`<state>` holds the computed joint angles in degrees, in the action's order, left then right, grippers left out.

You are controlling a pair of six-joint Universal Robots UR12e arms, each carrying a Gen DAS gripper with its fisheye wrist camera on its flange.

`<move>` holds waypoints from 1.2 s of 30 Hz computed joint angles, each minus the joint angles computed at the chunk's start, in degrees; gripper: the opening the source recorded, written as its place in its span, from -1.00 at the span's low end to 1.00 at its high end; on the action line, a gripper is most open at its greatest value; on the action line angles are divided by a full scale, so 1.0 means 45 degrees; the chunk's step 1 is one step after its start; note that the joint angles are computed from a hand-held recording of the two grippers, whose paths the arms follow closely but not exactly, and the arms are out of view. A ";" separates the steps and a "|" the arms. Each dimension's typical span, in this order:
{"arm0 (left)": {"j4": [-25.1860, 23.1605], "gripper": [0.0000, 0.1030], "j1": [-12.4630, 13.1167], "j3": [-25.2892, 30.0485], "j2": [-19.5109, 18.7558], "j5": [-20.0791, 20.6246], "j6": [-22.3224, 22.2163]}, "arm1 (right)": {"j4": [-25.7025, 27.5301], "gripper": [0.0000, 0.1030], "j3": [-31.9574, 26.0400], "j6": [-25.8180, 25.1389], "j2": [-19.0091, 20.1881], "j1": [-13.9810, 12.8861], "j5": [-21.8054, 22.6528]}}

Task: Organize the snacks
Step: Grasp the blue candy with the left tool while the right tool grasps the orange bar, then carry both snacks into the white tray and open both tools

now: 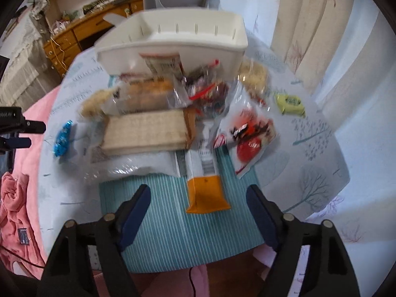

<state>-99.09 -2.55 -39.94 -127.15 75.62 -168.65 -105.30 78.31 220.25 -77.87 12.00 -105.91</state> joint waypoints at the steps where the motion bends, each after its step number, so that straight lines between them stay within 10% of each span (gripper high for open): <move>1: -0.0066 0.28 -0.0016 0.0103 -0.0144 -0.0045 -0.0046 | 0.0088 0.42 0.0004 0.0046 0.0047 0.0010 -0.0025; 19: -0.1061 -0.40 -0.0362 0.1496 -0.1432 0.0740 -0.0352 | 0.0655 -0.12 -0.0216 -0.0382 0.0688 -0.0324 0.0629; 36: -0.2809 -0.47 -0.0066 0.2674 -0.1810 0.0525 -0.0158 | 0.1494 -0.38 -0.0432 0.0817 0.0409 -0.0903 0.2977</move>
